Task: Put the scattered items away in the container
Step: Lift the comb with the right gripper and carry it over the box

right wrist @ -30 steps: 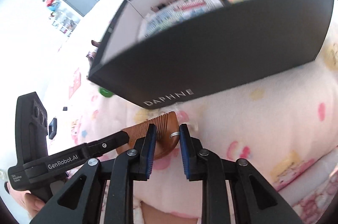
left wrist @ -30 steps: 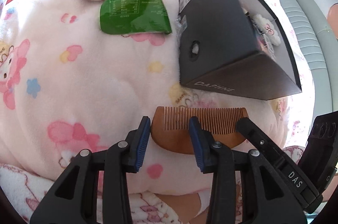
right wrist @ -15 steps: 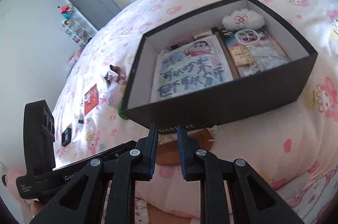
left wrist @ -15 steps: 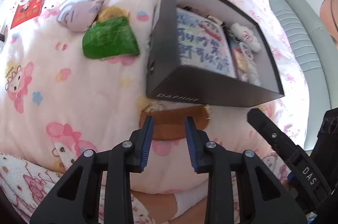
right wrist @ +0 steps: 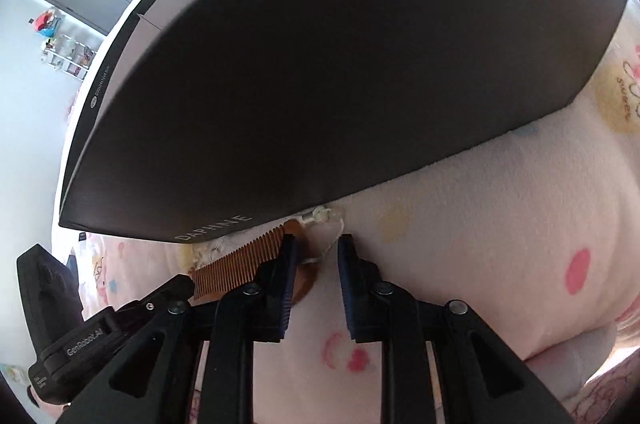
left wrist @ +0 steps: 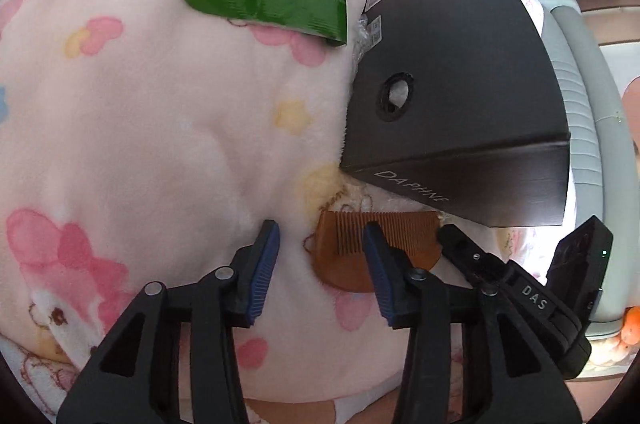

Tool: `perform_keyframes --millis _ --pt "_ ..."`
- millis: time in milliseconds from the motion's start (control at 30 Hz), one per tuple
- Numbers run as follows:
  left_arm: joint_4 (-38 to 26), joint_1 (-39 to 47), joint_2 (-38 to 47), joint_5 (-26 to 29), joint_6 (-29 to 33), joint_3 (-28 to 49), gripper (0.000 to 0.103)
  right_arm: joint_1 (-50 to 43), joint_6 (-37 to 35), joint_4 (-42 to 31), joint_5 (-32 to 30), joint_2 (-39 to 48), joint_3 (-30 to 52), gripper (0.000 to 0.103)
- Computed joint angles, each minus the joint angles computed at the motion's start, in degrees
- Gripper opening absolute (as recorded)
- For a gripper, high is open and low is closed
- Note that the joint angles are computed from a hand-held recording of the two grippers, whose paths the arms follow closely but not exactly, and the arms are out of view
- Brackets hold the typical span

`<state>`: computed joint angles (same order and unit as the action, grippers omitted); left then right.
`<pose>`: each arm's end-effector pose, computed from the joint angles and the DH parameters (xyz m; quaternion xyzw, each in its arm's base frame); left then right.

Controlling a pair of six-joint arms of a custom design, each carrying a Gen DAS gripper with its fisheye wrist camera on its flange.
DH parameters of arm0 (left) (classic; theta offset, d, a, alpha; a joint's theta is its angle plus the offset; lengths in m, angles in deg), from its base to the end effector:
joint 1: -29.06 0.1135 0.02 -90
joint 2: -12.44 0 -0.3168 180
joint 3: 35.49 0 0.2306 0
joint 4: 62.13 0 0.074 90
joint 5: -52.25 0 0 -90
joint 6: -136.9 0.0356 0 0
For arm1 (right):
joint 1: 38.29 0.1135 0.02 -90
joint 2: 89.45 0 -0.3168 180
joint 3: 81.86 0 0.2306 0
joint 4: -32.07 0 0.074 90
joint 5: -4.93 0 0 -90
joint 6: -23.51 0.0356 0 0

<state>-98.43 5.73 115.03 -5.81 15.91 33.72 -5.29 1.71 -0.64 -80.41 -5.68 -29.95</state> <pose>0.2844 -0.1432 0.1981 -0.0148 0.9475 -0.3184 0.0273 0.1932 0.1220 0.2078 0.3032 0.9263 0.1448 0.1702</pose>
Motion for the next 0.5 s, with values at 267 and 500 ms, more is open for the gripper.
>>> perform_keyframes --millis 267,500 --pt "2.0 -1.3 -1.3 1.5 1.2 -1.3 0.042 3.0 -3.3 1.7 0.8 2.1 1.9 0.026" --pt "-7.3 -2.9 -8.7 -0.7 1.7 2.4 0.040 9.3 -4.6 -11.5 8.2 -5.3 9.8 0.023"
